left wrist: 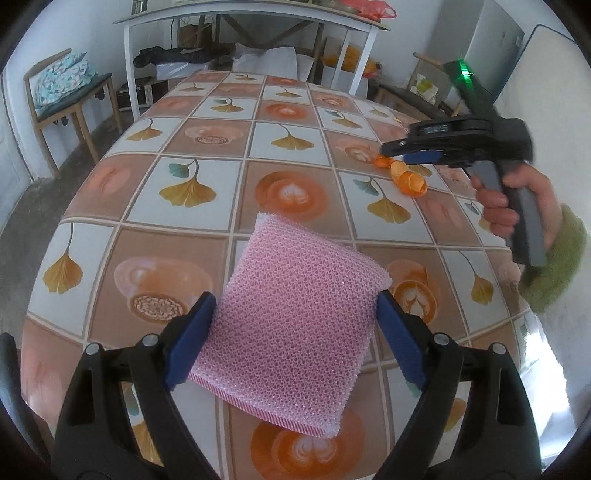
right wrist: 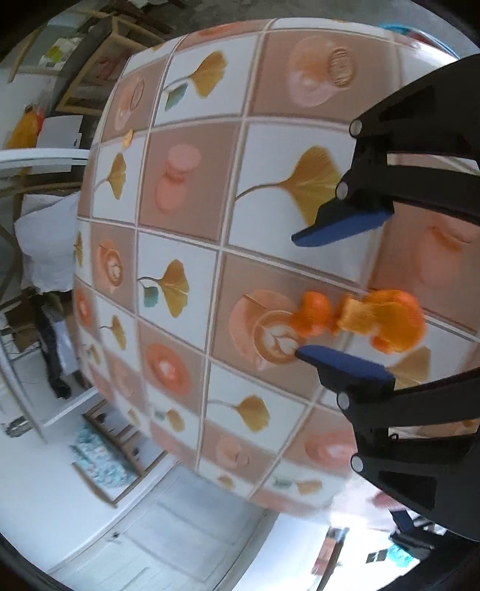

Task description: Collect trash

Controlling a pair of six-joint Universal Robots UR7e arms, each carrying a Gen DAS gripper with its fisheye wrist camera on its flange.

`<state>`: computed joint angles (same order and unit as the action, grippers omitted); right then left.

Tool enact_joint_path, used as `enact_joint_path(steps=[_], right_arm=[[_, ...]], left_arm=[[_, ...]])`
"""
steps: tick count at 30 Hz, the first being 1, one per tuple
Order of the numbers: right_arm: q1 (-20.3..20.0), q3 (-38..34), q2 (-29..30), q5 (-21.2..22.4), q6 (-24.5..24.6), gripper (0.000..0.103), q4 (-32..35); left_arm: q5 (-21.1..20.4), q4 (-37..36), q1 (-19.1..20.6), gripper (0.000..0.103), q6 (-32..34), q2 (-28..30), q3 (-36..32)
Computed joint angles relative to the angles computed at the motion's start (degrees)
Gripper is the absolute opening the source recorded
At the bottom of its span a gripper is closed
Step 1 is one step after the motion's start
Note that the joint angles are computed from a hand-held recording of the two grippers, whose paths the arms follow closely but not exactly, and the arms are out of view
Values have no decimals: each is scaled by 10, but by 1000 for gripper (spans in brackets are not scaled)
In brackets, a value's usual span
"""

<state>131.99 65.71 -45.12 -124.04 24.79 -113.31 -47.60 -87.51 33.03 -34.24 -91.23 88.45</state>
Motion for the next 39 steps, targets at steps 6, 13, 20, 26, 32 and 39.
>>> enact_joint_path(steps=[6, 13, 20, 26, 32, 39], right_arm=[[11, -38, 27, -31, -25, 24, 50], [25, -36, 34, -63, -57, 7, 23], [44, -6, -4, -59, -68, 7, -42], [42, 21, -21, -35, -42, 8, -14], [28, 52, -40, 8, -14, 20, -18], [22, 83, -69, 43, -6, 33, -77]], left_arm=[[-4, -11, 2, 84, 5, -3, 4], [-2, -8, 2, 84, 4, -2, 3], [-3, -8, 4, 84, 3, 0, 1], [0, -6, 2, 84, 1, 0, 2], [0, -3, 2, 84, -3, 2, 0], [1, -5, 2, 84, 1, 2, 1]])
